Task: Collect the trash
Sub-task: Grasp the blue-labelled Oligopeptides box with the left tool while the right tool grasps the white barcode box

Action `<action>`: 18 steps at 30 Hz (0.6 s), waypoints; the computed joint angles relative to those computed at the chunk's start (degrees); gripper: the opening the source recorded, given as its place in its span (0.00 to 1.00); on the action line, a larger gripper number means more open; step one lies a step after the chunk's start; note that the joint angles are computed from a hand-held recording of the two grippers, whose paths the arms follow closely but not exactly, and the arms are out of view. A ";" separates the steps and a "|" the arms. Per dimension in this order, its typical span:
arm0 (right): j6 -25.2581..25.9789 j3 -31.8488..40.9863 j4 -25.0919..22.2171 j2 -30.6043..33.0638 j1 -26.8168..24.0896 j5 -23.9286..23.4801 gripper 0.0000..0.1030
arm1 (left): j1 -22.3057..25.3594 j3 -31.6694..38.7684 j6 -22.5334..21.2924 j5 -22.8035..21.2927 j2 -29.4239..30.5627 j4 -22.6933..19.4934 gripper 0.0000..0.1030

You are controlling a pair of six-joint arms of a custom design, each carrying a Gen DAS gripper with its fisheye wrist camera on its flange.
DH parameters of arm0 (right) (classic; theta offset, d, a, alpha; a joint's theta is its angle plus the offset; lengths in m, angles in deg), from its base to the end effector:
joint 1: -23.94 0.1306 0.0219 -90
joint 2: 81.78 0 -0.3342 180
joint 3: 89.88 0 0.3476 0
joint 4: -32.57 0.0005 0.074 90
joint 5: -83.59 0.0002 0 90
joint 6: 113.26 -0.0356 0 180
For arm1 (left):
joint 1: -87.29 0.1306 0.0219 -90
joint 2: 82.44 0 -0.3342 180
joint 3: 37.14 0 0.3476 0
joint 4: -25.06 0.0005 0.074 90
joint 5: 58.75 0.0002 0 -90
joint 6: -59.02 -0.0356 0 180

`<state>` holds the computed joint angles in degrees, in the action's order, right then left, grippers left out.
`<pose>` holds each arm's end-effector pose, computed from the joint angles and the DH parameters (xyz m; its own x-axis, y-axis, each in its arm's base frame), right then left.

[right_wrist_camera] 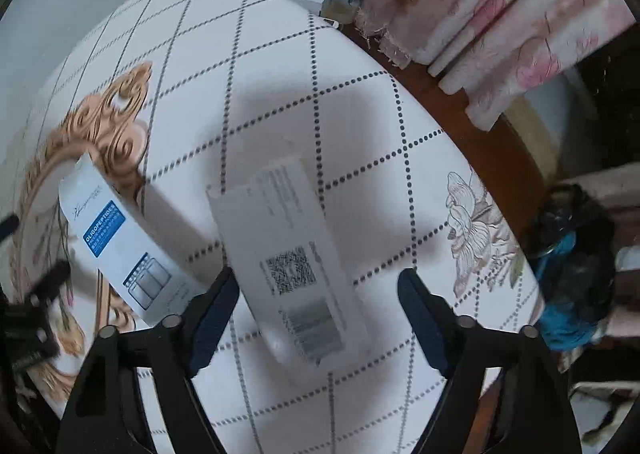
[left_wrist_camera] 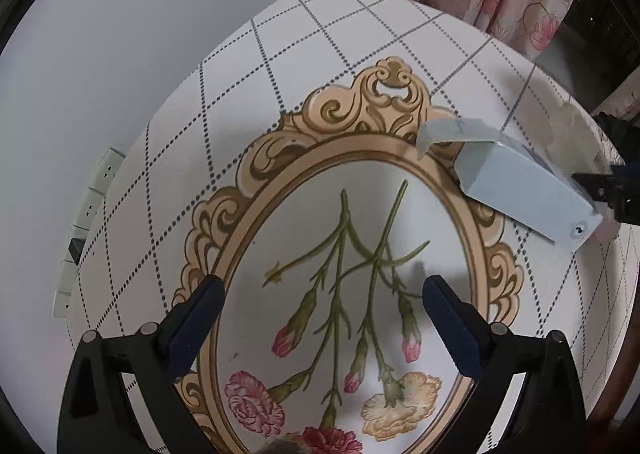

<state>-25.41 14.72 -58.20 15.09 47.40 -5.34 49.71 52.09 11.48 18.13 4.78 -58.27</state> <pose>0.3852 0.1659 0.4003 -0.9248 -0.3605 -0.1218 -0.3615 0.9323 -0.0140 0.2973 -0.2192 0.3691 -0.9606 -0.0904 -0.2628 -0.1107 0.9918 0.0637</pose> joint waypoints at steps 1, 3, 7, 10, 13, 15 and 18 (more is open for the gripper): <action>-1.51 -0.32 0.25 0.01 -0.75 -2.28 0.54 | 0.02 0.39 0.07 0.00 0.07 -0.05 0.98; -4.36 -1.75 1.69 -1.02 -1.24 -3.22 0.53 | -0.26 1.71 0.53 0.41 0.38 -0.13 0.98; -10.67 -5.33 3.25 -5.23 -3.85 -5.93 0.52 | -0.39 4.72 1.73 2.65 1.14 0.33 0.98; -17.04 -7.66 2.17 -8.43 -6.25 -4.44 0.52 | -0.40 7.61 3.90 6.86 3.27 0.65 0.98; -21.10 -10.16 1.67 -11.15 -9.45 -1.74 0.52 | 0.61 11.09 8.91 14.04 6.68 1.66 0.98; -22.37 -11.66 1.37 -12.36 -12.04 -1.51 0.52 | 1.11 13.48 12.44 17.12 9.15 2.40 0.97; -23.25 -13.80 1.21 -12.82 -14.66 -2.34 0.53 | 1.86 17.27 15.07 19.50 13.23 1.91 0.97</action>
<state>-48.66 0.92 -56.99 2.27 32.74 -7.68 51.56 69.35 26.55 37.62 18.01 -56.36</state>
